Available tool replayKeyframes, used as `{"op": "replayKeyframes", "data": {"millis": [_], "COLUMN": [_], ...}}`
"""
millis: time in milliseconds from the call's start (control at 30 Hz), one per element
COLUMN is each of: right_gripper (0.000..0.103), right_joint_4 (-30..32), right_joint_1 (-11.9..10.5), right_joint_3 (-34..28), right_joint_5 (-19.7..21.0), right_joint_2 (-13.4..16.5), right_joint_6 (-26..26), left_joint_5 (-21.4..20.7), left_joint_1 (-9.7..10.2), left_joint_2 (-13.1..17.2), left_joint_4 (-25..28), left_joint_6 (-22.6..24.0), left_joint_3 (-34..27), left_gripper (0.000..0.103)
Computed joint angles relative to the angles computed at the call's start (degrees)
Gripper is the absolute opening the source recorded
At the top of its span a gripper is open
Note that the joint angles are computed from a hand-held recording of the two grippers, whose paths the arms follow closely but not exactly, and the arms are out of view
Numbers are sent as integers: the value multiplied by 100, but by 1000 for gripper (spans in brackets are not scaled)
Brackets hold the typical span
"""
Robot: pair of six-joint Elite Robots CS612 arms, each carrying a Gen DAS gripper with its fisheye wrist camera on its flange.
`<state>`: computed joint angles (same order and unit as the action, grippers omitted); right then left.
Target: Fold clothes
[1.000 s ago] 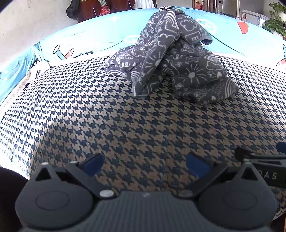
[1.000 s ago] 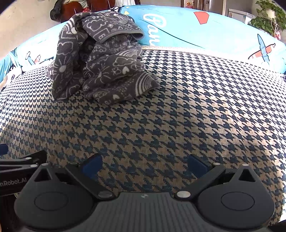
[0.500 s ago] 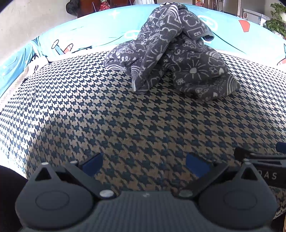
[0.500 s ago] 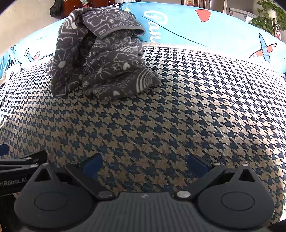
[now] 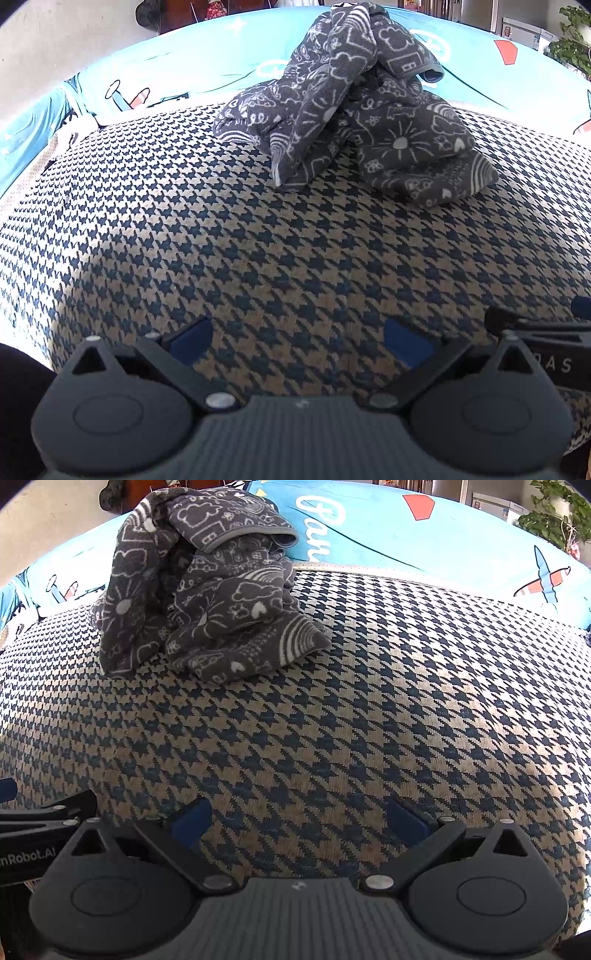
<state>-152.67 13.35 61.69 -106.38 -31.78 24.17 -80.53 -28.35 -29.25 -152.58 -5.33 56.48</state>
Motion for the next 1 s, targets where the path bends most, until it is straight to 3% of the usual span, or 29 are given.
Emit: {"op": "replayKeyframes", "data": {"millis": [767,1000], "right_gripper": [99,90], "right_joint_4": [132,2], "right_joint_1": [-21,-67], "right_joint_3": [-143,-256], "right_joint_5": [113,286], "right_joint_2": [40,87], "right_joint_6": [57,-73], "left_joint_5": [-38,-100], "left_joint_1": [12,46], "left_joint_2": [158,317], "left_joint_4": [-15,95], "left_joint_6": [136,171], "left_joint_3": [-307,-649], "left_gripper": [103,96]}}
